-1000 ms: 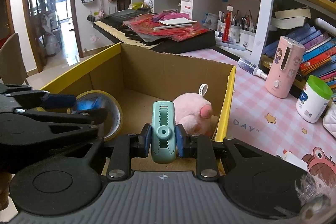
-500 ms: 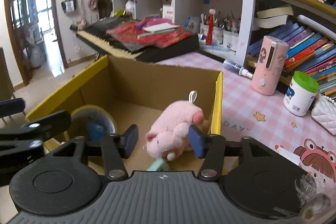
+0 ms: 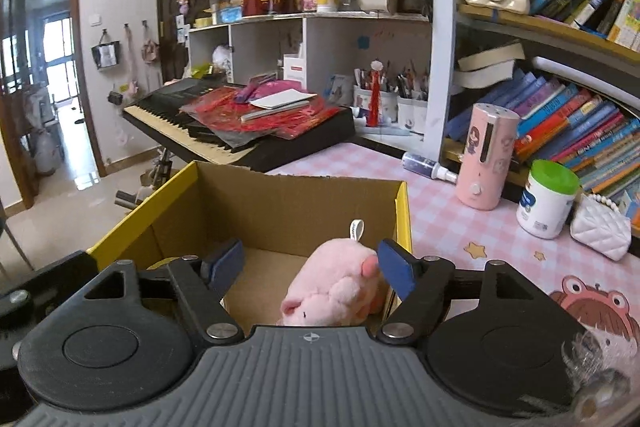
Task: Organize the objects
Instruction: 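Raise both open tools up and away from the yellow box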
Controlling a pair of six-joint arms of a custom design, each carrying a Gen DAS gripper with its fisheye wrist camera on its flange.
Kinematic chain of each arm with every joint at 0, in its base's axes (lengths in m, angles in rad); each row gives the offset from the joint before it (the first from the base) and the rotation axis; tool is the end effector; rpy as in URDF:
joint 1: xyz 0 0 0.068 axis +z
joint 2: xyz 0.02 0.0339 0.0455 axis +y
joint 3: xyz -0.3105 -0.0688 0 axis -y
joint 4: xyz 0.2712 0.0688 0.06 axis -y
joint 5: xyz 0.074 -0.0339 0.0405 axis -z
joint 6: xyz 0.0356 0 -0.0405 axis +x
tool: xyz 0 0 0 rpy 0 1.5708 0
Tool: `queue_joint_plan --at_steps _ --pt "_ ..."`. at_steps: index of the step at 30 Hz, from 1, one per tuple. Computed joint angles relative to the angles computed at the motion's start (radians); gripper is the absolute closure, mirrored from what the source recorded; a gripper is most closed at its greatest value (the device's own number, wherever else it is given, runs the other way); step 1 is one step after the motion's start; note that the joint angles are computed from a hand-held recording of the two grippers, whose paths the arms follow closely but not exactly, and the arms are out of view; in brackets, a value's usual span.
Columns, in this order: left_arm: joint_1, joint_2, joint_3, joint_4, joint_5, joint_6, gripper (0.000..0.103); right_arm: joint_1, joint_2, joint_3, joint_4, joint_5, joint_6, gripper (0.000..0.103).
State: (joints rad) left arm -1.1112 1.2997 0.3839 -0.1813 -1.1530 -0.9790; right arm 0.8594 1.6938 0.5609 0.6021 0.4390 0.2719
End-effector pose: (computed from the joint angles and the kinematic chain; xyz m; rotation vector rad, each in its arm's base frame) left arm 0.1134 -0.1558 0.1554 -0.1741 1.9391 0.2260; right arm 0.2198 0.2318 0.1477 -0.3411 2.0270 0.2417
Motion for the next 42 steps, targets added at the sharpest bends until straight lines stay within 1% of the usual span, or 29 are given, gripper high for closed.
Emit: queue_joint_plan --at_steps 2,4,9,12,15,19,25,28,31,40,42 --pt "-0.022 0.007 0.018 -0.087 -0.022 -0.065 0.006 0.012 -0.002 -0.002 0.006 0.013 0.013 0.030" --pt "-0.049 0.011 0.031 -0.198 -0.043 -0.174 0.006 0.027 -0.003 -0.003 0.017 0.032 0.018 0.028" --pt "-0.106 0.041 0.057 -0.489 -0.057 -0.513 0.006 0.069 0.002 0.001 0.047 0.063 0.014 0.024" --pt "-0.138 0.057 0.066 -0.624 -0.056 -0.676 0.006 0.090 0.008 0.012 0.049 0.071 0.008 0.023" --pt "-0.158 0.057 0.062 -0.701 -0.050 -0.764 0.006 0.108 0.012 0.022 0.042 0.084 0.014 0.023" --pt "-0.177 0.046 0.055 -0.751 -0.046 -0.809 0.006 0.125 0.012 0.030 0.027 0.109 0.035 0.021" --pt "-0.187 0.022 0.035 -0.746 -0.046 -0.793 0.006 0.142 0.016 0.037 0.016 0.150 0.060 0.018" --pt "-0.202 0.024 0.030 -0.770 -0.039 -0.842 0.005 0.152 0.015 0.043 -0.008 0.161 0.075 0.018" --pt "-0.195 0.007 0.022 -0.752 -0.038 -0.821 0.005 0.156 0.016 0.044 -0.011 0.173 0.074 0.017" --pt "-0.209 0.002 0.012 -0.756 -0.036 -0.838 0.005 0.164 0.013 0.044 -0.022 0.192 0.082 0.016" --pt "-0.216 0.006 0.013 -0.773 -0.034 -0.861 0.005 0.164 0.013 0.045 -0.023 0.191 0.082 0.015"
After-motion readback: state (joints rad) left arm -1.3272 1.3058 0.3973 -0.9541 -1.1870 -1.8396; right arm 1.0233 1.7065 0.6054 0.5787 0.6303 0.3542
